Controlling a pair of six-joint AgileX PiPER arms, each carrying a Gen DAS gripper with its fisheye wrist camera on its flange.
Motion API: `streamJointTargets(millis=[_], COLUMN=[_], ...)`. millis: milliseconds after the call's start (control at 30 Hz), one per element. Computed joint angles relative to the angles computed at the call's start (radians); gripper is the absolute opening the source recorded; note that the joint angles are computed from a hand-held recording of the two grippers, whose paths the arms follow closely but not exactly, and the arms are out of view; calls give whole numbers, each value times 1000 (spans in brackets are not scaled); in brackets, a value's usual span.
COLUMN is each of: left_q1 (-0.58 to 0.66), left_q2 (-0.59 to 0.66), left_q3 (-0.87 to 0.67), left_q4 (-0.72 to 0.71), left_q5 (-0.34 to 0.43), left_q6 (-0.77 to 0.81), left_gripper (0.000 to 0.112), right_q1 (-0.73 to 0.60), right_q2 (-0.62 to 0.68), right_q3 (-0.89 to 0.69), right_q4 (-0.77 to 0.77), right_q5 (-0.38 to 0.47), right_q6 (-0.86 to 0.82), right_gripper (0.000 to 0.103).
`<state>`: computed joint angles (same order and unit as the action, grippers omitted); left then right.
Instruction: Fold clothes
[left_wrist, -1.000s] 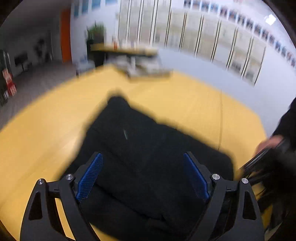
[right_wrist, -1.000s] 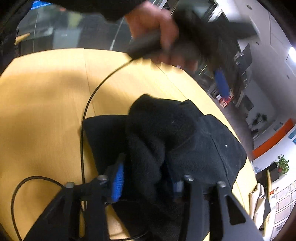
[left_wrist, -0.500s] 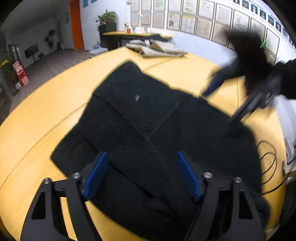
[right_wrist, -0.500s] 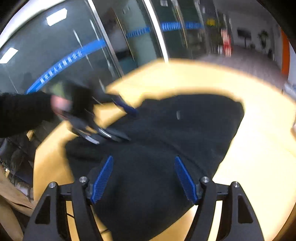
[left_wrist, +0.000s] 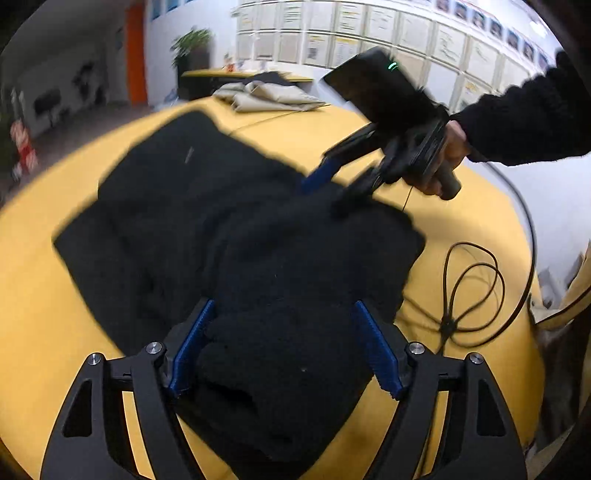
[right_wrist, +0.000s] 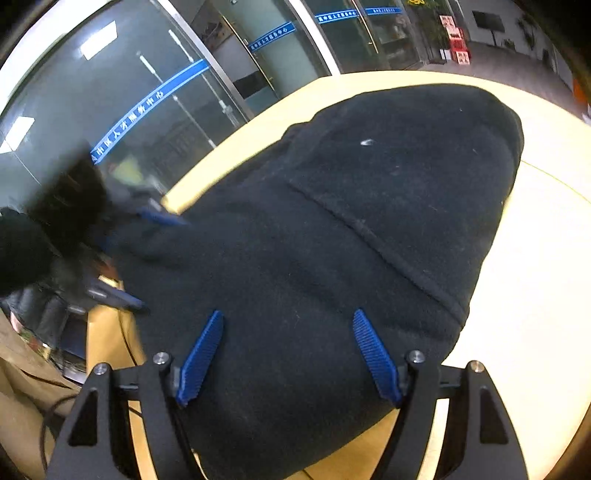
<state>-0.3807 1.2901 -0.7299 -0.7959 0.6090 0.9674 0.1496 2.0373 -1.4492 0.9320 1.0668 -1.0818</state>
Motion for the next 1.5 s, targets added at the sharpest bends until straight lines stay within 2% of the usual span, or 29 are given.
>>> streamJointTargets(millis=[100, 167, 233, 333, 400, 467, 533, 600, 700, 767, 833, 900, 967, 1033, 1067, 1100, 1133, 1167, 1200, 1233, 1300, 1333, 1500], left_q1=[11, 14, 40, 102, 163, 218, 280, 336, 355, 366, 382, 401, 399, 395, 393, 390, 388, 385, 382, 380, 380, 376, 362], left_q2=[18, 33, 25, -1, -27, -51, -48, -8, 76, 146, 222, 298, 340, 375, 390, 389, 380, 370, 353, 332, 286, 256, 143], left_q3=[28, 31, -11, -61, -66, -65, -30, -4, 10, 7, -5, -25, -50, -79, -91, -94, -93, -92, -94, -97, -107, -120, -253], left_q4=[-50, -60, -4, 13, -23, -44, -108, -176, -226, -256, -283, -311, -327, -328, -334, -348, -366, -384, -387, -381, -378, -377, -311], left_q5=[-27, -33, 36, 130, 165, 179, 174, 200, 206, 218, 251, 313, 336, 362, 376, 382, 382, 383, 381, 378, 380, 380, 355], left_q6=[68, 83, -1, -135, -202, -274, -287, -267, -250, -237, -226, -208, -207, -222, -227, -219, -204, -190, -192, -206, -237, -257, -387], left_gripper=[79, 79, 79, 79, 81, 86, 86, 86, 89, 103, 103, 103, 103, 103, 99, 91, 72, 59, 54, 44, 36, 29, 29], right_q1=[18, 25, 50, 43, 23, -64, -117, -160, -180, -181, -170, -149, -141, -131, -123, -113, -106, -98, -87, -76, -55, -54, -45], right_q2=[-15, -74, -110, -147, -166, -176, -116, -44, 80, 132, 167, 184, 177, 162, 144, 125, 93, 50, 4, -43, -138, -171, -250], right_q3=[3, 70, 124, 173, 191, 200, 148, 68, -40, -76, -100, -117, -109, -92, -70, -48, -13, 26, 64, 99, 158, 165, 75], right_q4=[-25, -32, -27, 16, 60, 145, 105, 34, 2, 16, 16, -9, -12, -20, -31, -42, -44, -47, -51, -58, -61, -49, -12], right_q5=[19, 8, -27, -45, -41, -30, -30, -23, 57, 102, 129, 136, 113, 81, 52, 21, -15, -56, -93, -129, -186, -186, -127], right_q6=[20, 23, 50, 94, 128, 147, 202, 283, 333, 345, 347, 345, 336, 330, 325, 319, 304, 286, 277, 271, 257, 244, 230], right_gripper=[78, 81, 87, 88, 88, 89, 93, 93, 93, 93, 93, 93, 93, 79, 74, 64, 49, 44, 39, 36, 35, 34, 34])
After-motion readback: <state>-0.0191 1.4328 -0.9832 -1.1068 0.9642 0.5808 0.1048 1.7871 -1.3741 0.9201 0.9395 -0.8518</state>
